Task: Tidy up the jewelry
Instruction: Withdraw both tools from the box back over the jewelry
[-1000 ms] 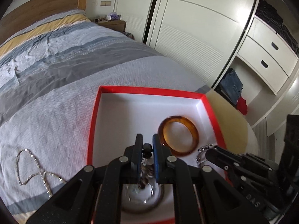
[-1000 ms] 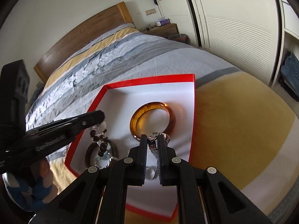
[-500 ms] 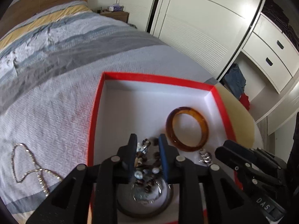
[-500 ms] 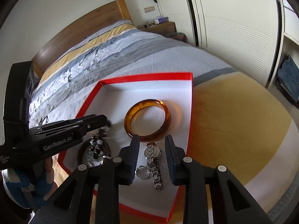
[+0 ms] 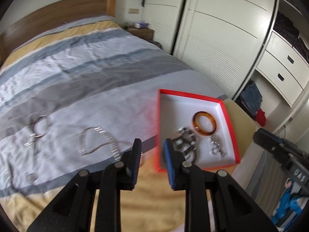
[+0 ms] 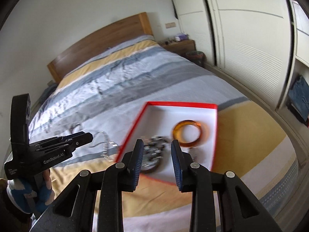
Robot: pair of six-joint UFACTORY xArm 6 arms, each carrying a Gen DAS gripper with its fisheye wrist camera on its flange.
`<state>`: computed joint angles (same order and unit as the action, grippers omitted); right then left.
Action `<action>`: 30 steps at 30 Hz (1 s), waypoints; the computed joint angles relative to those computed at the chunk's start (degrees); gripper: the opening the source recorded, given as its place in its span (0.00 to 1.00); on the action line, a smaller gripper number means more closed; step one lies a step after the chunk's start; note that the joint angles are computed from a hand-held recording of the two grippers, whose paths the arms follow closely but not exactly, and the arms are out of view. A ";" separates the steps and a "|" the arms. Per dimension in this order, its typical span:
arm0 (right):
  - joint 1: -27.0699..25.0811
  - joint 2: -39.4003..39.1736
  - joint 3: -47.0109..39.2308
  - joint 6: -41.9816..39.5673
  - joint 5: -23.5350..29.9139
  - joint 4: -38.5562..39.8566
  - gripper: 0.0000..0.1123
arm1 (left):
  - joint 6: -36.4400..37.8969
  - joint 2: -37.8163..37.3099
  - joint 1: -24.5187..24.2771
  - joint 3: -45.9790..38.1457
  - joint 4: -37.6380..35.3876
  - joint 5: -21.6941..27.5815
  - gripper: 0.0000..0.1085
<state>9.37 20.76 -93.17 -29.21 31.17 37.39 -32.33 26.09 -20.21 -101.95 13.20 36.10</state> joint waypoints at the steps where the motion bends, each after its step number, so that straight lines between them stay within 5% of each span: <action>1: 0.30 -1.26 1.06 -0.62 0.09 0.54 0.26 | -1.69 -3.36 0.36 4.08 1.94 -0.54 0.21; 8: 4.25 -10.47 9.60 -3.09 -0.22 4.99 0.28 | -8.97 -23.43 3.60 26.47 9.46 -1.08 0.21; 16: 10.45 -12.52 12.22 -2.59 -0.56 6.01 0.28 | -11.10 -41.68 10.26 44.52 12.55 0.75 0.21; 30: 15.57 -6.28 6.63 -0.42 0.78 2.92 0.28 | -6.85 -45.81 19.02 55.16 6.49 -4.76 0.21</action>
<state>24.94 14.49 -86.53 -29.63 31.95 40.31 -39.18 -19.72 -1.19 -46.78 19.69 31.34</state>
